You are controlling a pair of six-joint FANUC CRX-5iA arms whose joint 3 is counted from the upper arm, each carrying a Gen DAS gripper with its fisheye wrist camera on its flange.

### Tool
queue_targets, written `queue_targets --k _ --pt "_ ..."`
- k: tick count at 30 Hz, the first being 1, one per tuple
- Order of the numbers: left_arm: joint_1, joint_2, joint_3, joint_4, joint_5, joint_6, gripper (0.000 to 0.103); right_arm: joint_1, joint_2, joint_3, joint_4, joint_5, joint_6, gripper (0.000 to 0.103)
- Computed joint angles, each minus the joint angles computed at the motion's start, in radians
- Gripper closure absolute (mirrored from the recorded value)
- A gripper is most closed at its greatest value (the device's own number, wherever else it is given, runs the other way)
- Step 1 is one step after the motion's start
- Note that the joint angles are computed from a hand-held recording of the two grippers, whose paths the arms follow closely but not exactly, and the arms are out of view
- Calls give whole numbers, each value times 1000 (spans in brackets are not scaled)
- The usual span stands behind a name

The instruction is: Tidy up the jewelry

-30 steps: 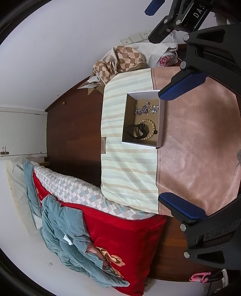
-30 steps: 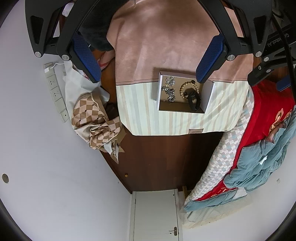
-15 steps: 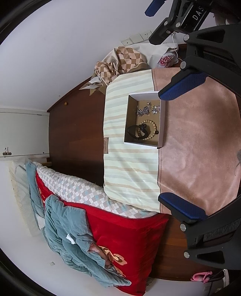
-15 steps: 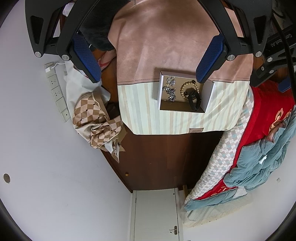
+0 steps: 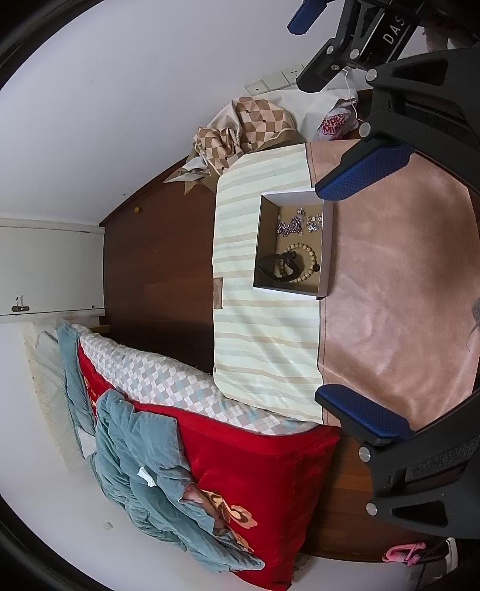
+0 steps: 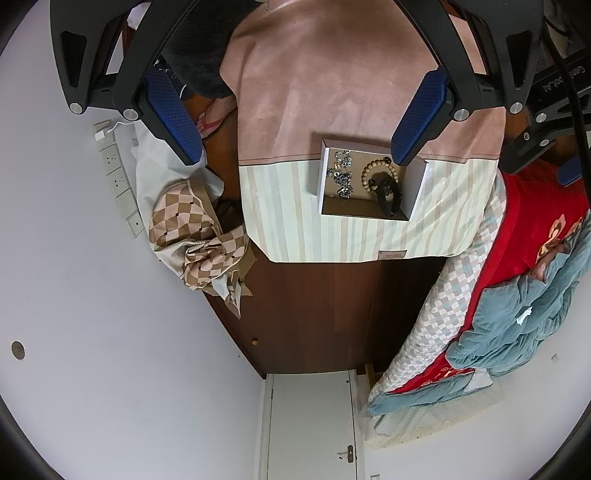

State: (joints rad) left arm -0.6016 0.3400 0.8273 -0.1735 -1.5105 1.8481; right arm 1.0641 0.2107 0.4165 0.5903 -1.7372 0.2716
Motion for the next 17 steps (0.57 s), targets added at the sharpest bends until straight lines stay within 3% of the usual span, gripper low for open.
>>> queue_targets --k 17 --pt "-8 3 17 -10 -10 8 2 6 0 15 6 -14 9 0"
